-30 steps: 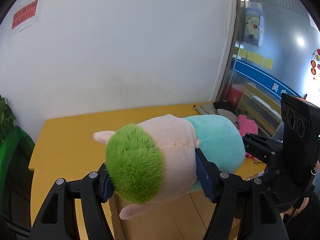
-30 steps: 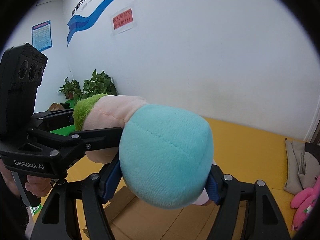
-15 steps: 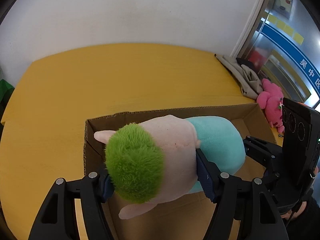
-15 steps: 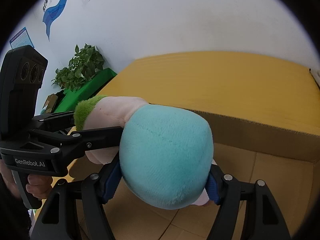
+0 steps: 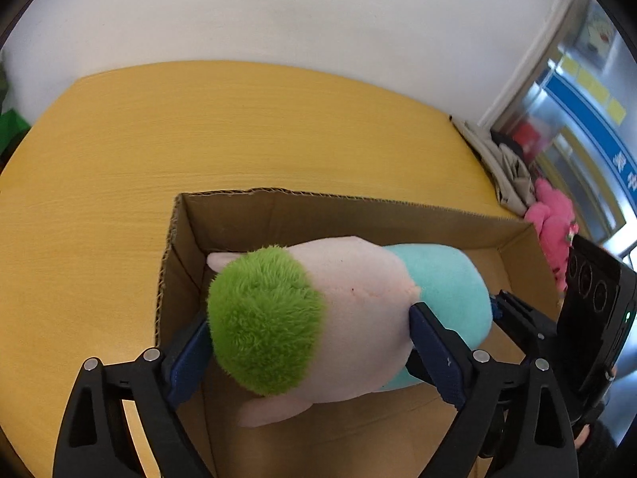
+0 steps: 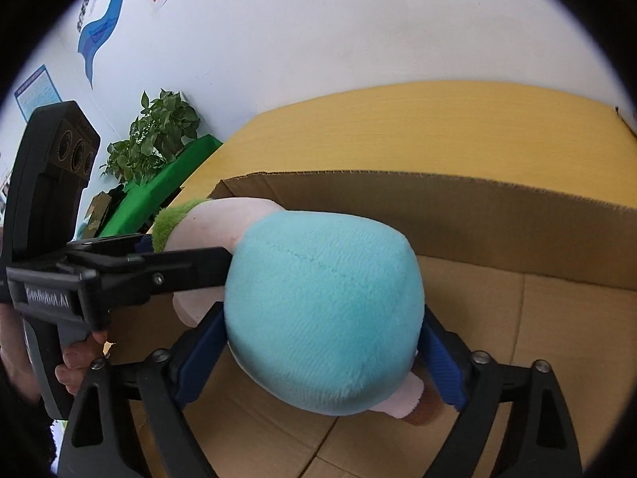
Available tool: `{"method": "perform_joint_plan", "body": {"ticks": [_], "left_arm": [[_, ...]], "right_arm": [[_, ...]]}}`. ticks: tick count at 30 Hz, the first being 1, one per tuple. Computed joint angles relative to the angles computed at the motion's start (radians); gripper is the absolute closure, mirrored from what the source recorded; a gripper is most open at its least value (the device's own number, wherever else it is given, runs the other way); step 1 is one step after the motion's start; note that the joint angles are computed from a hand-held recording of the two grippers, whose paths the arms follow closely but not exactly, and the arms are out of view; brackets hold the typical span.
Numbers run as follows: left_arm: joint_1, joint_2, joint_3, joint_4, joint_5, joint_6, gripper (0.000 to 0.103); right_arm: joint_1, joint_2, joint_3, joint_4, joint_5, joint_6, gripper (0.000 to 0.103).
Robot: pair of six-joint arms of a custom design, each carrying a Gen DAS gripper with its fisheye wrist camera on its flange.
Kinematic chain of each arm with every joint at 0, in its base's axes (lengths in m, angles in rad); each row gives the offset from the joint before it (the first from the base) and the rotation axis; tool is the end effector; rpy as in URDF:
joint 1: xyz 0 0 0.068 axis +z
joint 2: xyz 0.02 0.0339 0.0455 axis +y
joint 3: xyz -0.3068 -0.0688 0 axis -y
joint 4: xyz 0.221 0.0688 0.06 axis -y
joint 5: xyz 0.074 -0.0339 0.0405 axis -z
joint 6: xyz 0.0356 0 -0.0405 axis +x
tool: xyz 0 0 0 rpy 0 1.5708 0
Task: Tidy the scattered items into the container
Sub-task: 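Lift the plush toy with both tools and carry it over the box, then open both tools to drop the plush toy into the box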
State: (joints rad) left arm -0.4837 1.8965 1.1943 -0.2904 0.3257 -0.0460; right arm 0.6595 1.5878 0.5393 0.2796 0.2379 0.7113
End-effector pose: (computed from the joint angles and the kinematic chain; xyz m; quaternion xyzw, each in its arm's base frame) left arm 0.3351 -0.1889 0.2170 0.2505 0.9132 -0.2236 0.2308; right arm 0.2150 0.1561 0.1831 0.0700 0.9127 0.1607 0.3692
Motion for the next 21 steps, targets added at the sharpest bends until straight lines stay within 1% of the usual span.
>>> {"method": "perform_joint_plan", "body": {"ticks": [2,4,7,8,10,12,14,15,16,17,19,21], "left_arm": [[0.005,-0.054,-0.050,0.056,-0.031,-0.025,0.008],[0.014,-0.124,-0.096,0.089,-0.034,-0.040,0.007],[0.032,-0.249,-0.164,0.108,-0.044,-0.020,0.002],[0.039,-0.292,-0.188,0.114,-0.055,-0.008,0.002],[0.037,-0.403,-0.247,0.123,-0.087,0.012,0.002],[0.032,-0.524,-0.309,0.113,-0.095,0.035,0.000],[0.022,-0.637,-0.366,0.099,-0.118,0.040,0.000],[0.015,-0.702,-0.399,0.087,-0.136,0.042,0.000],[-0.015,-0.786,-0.440,0.066,-0.179,0.036,0.000],[-0.062,-0.864,-0.475,0.038,-0.242,0.026,0.000],[-0.189,-0.995,-0.527,-0.011,-0.403,-0.005,0.000],[-0.388,-1.097,-0.564,-0.073,-0.604,-0.089,0.000]], "right_arm": [[0.018,-0.041,0.011,-0.056,0.043,-0.012,0.010],[0.026,-0.096,0.027,-0.138,0.075,-0.015,0.010],[0.061,-0.196,0.064,-0.299,0.148,-0.012,0.010],[0.089,-0.240,0.077,-0.365,0.189,0.000,0.010],[0.167,-0.321,0.106,-0.501,0.279,0.050,0.010],[0.291,-0.412,0.131,-0.661,0.377,0.145,0.010],[0.491,-0.447,0.195,-0.895,0.526,0.351,0.010],[0.575,-0.422,0.240,-0.989,0.577,0.464,0.009],[0.664,-0.391,0.280,-1.096,0.618,0.607,0.008],[0.752,-0.357,0.313,-1.209,0.639,0.771,0.007],[0.909,-0.262,0.371,-1.407,0.656,1.096,0.007],[1.040,-0.163,0.428,-1.572,0.655,1.350,0.007]]}}
